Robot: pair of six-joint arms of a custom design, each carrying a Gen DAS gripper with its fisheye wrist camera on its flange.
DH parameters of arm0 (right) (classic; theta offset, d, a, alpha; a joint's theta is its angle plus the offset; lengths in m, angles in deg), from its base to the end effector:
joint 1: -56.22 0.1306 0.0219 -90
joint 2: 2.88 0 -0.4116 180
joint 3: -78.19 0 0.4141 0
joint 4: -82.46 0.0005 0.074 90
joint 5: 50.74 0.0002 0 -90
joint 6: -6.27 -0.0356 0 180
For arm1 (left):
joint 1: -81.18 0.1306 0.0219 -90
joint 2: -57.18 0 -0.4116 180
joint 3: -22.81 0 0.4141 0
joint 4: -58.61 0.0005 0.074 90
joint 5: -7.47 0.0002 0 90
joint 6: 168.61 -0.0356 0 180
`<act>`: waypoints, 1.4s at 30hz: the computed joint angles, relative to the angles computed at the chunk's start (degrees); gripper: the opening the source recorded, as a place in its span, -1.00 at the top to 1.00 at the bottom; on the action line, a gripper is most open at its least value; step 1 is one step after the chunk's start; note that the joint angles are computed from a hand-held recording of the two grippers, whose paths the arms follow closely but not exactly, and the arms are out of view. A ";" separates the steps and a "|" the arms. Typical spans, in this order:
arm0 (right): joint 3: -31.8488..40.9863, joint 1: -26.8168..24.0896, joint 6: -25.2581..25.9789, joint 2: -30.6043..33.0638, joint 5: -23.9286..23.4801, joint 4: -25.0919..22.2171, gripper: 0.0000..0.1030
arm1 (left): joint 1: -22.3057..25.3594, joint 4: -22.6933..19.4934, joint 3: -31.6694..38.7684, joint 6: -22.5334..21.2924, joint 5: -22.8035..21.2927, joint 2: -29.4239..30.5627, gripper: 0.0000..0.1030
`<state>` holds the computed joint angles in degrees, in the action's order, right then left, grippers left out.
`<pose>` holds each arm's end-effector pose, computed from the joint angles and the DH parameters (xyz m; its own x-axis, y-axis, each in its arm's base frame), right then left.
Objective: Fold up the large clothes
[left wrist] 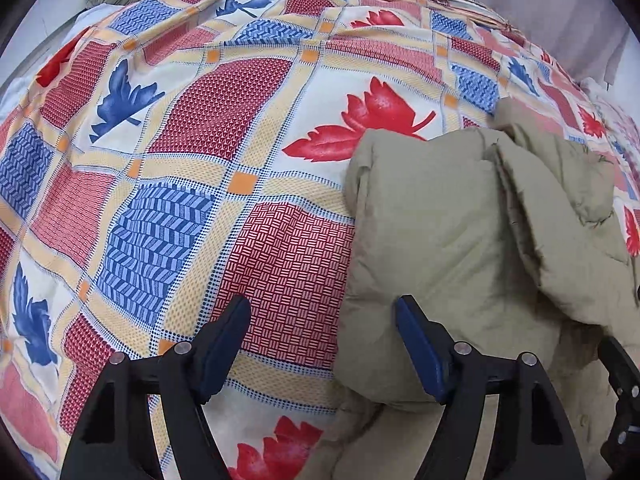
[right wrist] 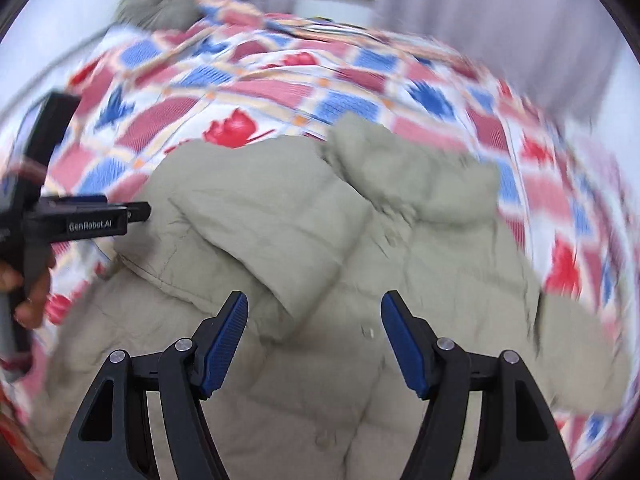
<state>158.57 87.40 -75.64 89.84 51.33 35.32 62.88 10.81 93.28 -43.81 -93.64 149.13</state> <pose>0.4328 0.2526 0.3594 -0.6712 -0.5670 -0.4774 -0.5150 0.8200 -0.2498 0.4384 -0.1383 0.2884 -0.8681 -0.3028 -0.3934 -0.3070 0.9502 -0.0539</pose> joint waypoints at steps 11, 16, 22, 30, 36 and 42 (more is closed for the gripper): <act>0.86 -9.85 -22.83 2.51 -3.53 0.54 -0.22 | -0.87 0.09 -0.20 -2.26 -3.88 1.64 -0.49; -3.01 -20.22 -35.37 -0.11 -19.77 -1.83 -0.23 | -0.63 -1.78 0.93 -2.41 -3.71 1.30 -0.30; -4.58 -21.12 -31.67 -4.90 -18.65 -0.09 -0.04 | -0.09 -0.45 2.74 -3.46 -2.12 -0.70 0.01; -0.93 -19.44 -27.33 4.22 -15.07 -3.47 0.38 | -3.93 -3.18 4.96 -3.30 -6.63 5.50 0.00; -3.61 -23.15 -26.54 2.34 -23.41 -3.11 0.47 | -4.95 -7.96 7.69 -3.00 -8.91 6.45 0.00; -4.94 -25.82 -26.80 -2.83 -30.33 -5.45 -0.16 | -7.48 -13.71 11.18 -1.65 -8.44 5.73 0.00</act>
<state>153.62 61.58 -102.44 87.02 20.99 29.87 55.39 -2.90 104.46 -45.47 -102.08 154.86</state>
